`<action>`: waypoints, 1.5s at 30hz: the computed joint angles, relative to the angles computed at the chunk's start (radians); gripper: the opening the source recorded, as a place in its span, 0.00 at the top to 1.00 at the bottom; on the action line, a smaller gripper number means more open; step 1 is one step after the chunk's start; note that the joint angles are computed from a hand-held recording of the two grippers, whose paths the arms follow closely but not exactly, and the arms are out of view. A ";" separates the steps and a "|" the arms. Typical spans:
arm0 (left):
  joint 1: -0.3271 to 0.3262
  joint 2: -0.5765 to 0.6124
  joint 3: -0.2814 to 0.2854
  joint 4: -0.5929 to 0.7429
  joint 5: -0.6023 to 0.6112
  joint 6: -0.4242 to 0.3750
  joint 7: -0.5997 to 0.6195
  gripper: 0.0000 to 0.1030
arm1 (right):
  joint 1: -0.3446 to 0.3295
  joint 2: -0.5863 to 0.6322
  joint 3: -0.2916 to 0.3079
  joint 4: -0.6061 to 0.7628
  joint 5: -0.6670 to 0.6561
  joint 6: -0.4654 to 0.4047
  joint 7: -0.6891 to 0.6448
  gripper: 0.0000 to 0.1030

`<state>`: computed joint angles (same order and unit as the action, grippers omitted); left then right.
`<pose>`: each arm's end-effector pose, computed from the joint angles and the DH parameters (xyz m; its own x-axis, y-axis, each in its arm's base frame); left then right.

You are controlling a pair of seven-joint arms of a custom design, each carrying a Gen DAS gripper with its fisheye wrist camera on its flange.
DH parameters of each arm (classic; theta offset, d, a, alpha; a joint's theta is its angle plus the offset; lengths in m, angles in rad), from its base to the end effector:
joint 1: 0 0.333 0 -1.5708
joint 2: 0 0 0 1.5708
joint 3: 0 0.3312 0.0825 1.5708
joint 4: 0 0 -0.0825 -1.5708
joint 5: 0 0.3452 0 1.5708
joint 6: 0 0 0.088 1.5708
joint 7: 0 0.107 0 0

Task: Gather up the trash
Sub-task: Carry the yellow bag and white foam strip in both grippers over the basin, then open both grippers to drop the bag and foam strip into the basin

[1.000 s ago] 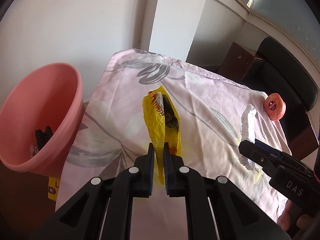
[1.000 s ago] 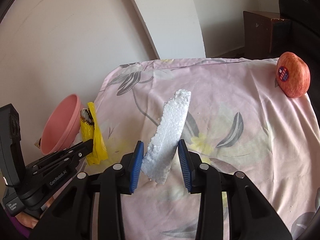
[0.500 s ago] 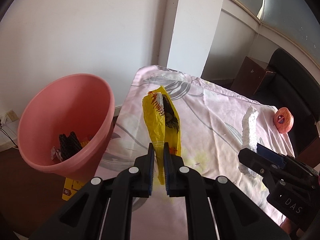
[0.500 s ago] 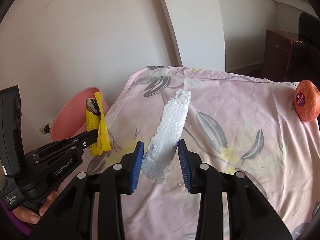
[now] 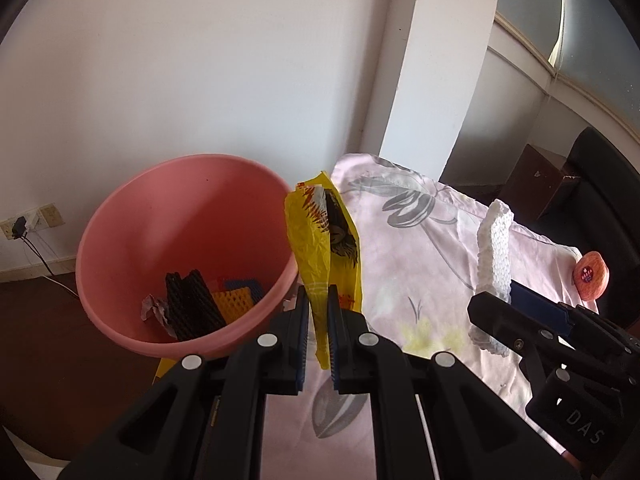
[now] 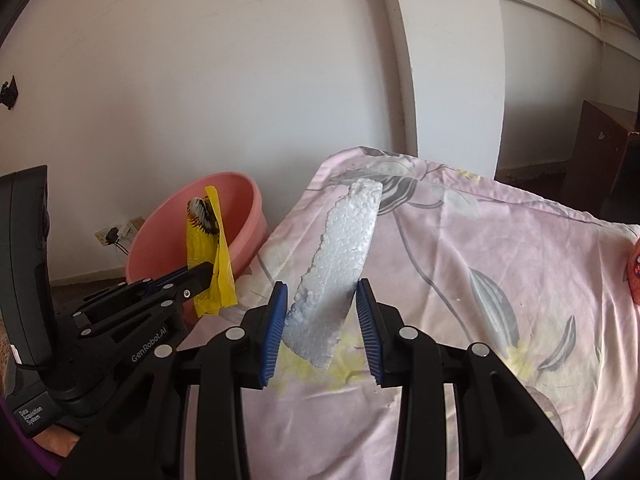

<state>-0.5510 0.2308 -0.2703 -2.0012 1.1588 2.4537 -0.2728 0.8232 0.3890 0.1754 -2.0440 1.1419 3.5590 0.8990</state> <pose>0.4068 -0.4245 0.4093 0.1465 -0.9845 0.0961 -0.6912 -0.1714 -0.7020 0.4107 0.4098 0.3816 0.4050 -0.8972 -0.1760 -0.6161 -0.1255 -0.7776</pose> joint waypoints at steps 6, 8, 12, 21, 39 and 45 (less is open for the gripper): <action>0.019 -0.034 0.008 -0.032 0.009 -0.025 -0.040 0.92 | 0.021 0.042 -0.018 0.080 -0.047 -0.028 -0.032 0.65; 0.027 -0.041 0.008 -0.037 0.013 -0.039 -0.050 0.92 | 0.022 0.054 -0.017 0.103 -0.077 -0.035 -0.030 0.65; 0.047 -0.061 0.009 -0.060 0.018 -0.056 -0.075 0.92 | 0.085 0.082 -0.084 0.169 -0.079 -0.085 -0.049 0.65; 0.087 -0.083 0.006 -0.101 0.003 -0.088 -0.108 0.92 | 0.269 0.162 -0.319 0.296 -0.158 -0.231 0.035 0.65; 0.155 -0.117 0.016 -0.190 -0.027 -0.055 -0.139 0.92 | 0.311 0.320 -0.445 0.460 -0.434 -0.355 0.305 0.65; 0.165 -0.118 0.015 -0.202 -0.049 -0.048 -0.136 0.92 | 0.271 0.340 -0.414 0.481 -0.510 -0.366 0.362 0.65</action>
